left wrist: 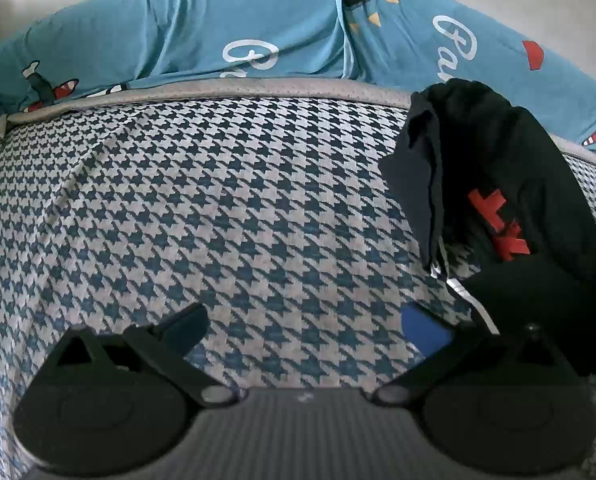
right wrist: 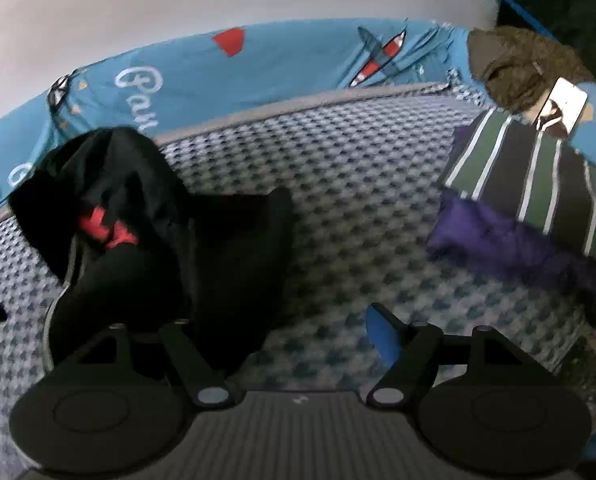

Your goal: Fold clothes

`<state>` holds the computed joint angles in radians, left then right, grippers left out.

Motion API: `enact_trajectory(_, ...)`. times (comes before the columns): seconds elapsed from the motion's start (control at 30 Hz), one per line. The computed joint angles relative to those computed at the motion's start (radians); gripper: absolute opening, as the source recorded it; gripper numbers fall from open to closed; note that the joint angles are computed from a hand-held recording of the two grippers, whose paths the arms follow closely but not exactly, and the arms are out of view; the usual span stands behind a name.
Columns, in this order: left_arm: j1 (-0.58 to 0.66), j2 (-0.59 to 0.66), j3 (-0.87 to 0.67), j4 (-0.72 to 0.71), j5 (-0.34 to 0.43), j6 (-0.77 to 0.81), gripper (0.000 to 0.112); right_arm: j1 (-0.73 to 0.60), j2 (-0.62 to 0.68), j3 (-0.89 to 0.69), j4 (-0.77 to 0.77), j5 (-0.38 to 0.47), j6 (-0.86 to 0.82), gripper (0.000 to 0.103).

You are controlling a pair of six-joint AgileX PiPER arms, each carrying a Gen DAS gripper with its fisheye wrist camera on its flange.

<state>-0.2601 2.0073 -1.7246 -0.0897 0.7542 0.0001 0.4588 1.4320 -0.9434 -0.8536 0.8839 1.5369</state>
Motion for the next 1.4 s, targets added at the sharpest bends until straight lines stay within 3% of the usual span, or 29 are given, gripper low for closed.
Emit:
enact_trajectory(0.2, 0.009, -0.027, 0.035, -0.006, -0.021, 0.015, 0.103, 0.114, -0.066, 0.109, -0.123, 0.015, 0.196, 0.072)
enact_trajectory(0.33, 0.022, -0.048, 0.063, -0.015, -0.034, 0.033, 0.103, 0.242, -0.107, 0.172, -0.315, 0.123, 0.404, 0.072)
enact_trajectory(0.43, 0.030, -0.056, 0.076, -0.019, -0.033, 0.044, 0.103, 0.278, -0.090, 0.156, -0.340, 0.172, 0.406, 0.074)
enact_trajectory(0.7, 0.048, -0.061, 0.083, -0.029, -0.028, 0.063, 0.103, 0.323, -0.056, 0.132, -0.360, 0.070, 0.358, 0.073)
enact_trajectory(1.0, 0.055, -0.054, 0.080, -0.058, -0.026, 0.101, 0.103, 0.334, 0.096, 0.038, -0.391, -0.099, 0.279, 0.077)
enact_trajectory(1.13, 0.058, -0.053, 0.083, -0.071, -0.027, 0.120, 0.103, 0.327, 0.190, -0.030, -0.361, -0.115, 0.224, 0.079)
enact_trajectory(1.3, 0.061, -0.054, 0.087, -0.075, -0.026, 0.132, 0.103, 0.315, 0.296, -0.116, -0.288, -0.060, 0.151, 0.079)
enact_trajectory(1.33, 0.062, -0.053, 0.086, -0.075, -0.024, 0.134, 0.103, 0.310, 0.302, -0.117, -0.285, -0.062, 0.156, 0.077)
enact_trajectory(1.4, 0.066, -0.053, 0.086, -0.075, -0.022, 0.138, 0.103, 0.300, 0.303, -0.108, -0.290, -0.077, 0.172, 0.060)
